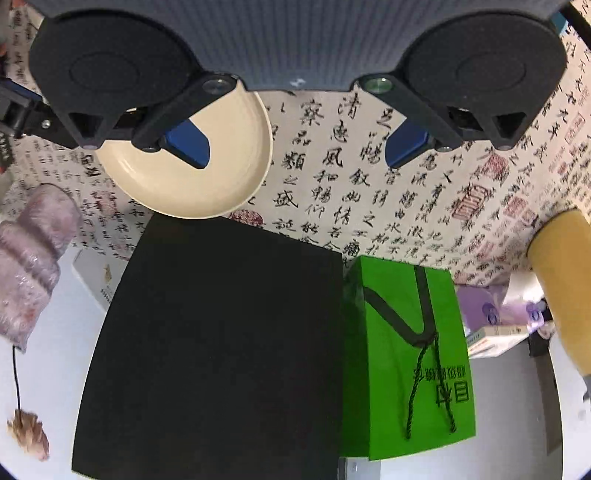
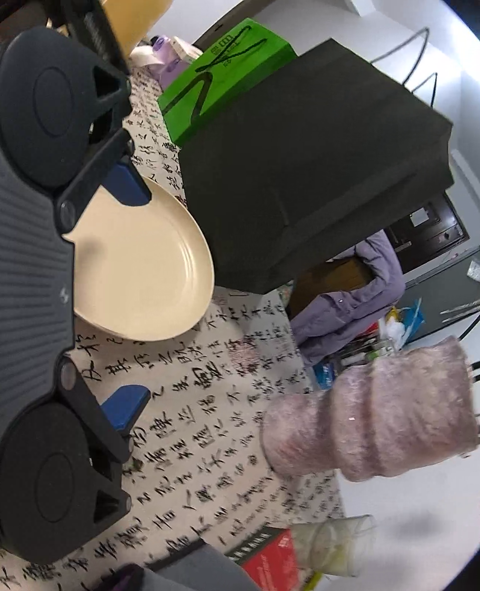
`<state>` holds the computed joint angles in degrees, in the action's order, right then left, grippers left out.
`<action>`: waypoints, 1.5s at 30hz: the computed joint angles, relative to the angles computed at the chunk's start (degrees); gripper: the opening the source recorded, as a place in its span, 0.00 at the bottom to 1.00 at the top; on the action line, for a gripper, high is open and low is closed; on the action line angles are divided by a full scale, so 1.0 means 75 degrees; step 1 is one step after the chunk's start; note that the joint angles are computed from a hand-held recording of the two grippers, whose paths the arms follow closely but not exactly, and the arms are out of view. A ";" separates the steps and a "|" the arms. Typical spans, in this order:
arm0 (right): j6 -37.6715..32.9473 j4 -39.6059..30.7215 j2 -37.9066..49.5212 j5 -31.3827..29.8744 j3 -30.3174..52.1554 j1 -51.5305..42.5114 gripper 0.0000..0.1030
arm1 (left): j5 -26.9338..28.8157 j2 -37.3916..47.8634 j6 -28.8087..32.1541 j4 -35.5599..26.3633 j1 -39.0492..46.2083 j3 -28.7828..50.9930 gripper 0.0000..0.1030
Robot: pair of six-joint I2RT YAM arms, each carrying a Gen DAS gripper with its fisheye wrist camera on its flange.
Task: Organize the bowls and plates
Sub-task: 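Lower both tools onto the rims of the cream plates, then close both tools on the cream plate rims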
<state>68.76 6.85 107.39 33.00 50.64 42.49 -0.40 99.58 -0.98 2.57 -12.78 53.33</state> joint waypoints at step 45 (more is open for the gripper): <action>0.0509 -0.0244 0.1586 -0.0557 0.0935 -0.0277 0.13 | -0.0192 0.2408 0.0245 -0.1062 -0.0694 0.1765 0.25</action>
